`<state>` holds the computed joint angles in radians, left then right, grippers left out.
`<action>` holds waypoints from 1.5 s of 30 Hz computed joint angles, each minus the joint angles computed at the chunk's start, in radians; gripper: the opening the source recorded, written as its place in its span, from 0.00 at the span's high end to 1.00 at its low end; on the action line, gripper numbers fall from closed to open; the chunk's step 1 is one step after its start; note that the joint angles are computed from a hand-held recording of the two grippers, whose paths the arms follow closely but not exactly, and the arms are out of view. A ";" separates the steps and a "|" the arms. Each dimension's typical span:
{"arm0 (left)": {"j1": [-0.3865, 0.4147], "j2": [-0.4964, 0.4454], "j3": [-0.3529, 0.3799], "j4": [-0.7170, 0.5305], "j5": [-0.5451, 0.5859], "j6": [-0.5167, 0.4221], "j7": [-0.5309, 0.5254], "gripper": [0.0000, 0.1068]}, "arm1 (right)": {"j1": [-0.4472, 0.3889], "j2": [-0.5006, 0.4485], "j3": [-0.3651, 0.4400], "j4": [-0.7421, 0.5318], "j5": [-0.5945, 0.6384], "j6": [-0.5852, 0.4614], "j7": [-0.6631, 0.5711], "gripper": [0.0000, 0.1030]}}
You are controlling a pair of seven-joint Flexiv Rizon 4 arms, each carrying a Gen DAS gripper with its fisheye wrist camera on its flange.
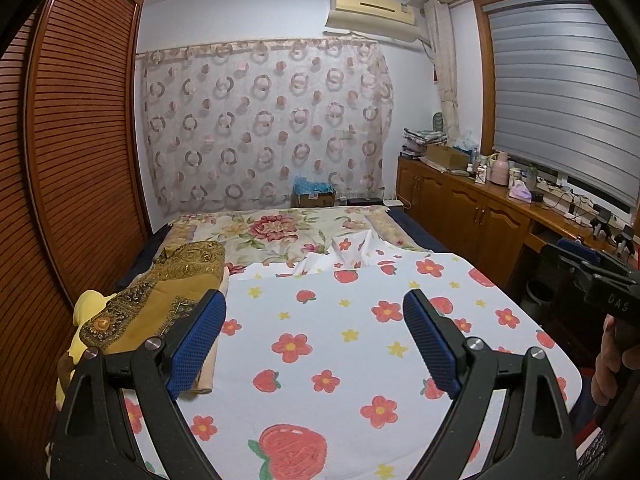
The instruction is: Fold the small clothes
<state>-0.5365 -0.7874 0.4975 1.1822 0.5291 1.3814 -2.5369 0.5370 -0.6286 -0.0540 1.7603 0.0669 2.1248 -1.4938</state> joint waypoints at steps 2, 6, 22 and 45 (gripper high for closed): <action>0.000 0.003 -0.001 0.002 0.001 -0.001 0.001 0.15 | -0.014 0.001 0.007 -0.002 -0.012 -0.002 0.005 0.36; -0.001 0.003 -0.001 0.002 0.004 -0.002 -0.003 0.15 | -0.011 0.004 0.005 0.002 -0.010 -0.001 0.004 0.36; -0.005 0.008 0.003 0.000 0.022 -0.010 -0.021 0.15 | -0.069 -0.014 0.033 -0.022 -0.080 -0.002 0.033 0.36; -0.002 0.017 -0.005 0.000 0.050 -0.018 -0.042 0.15 | -0.083 -0.022 0.038 -0.022 -0.104 0.007 0.042 0.36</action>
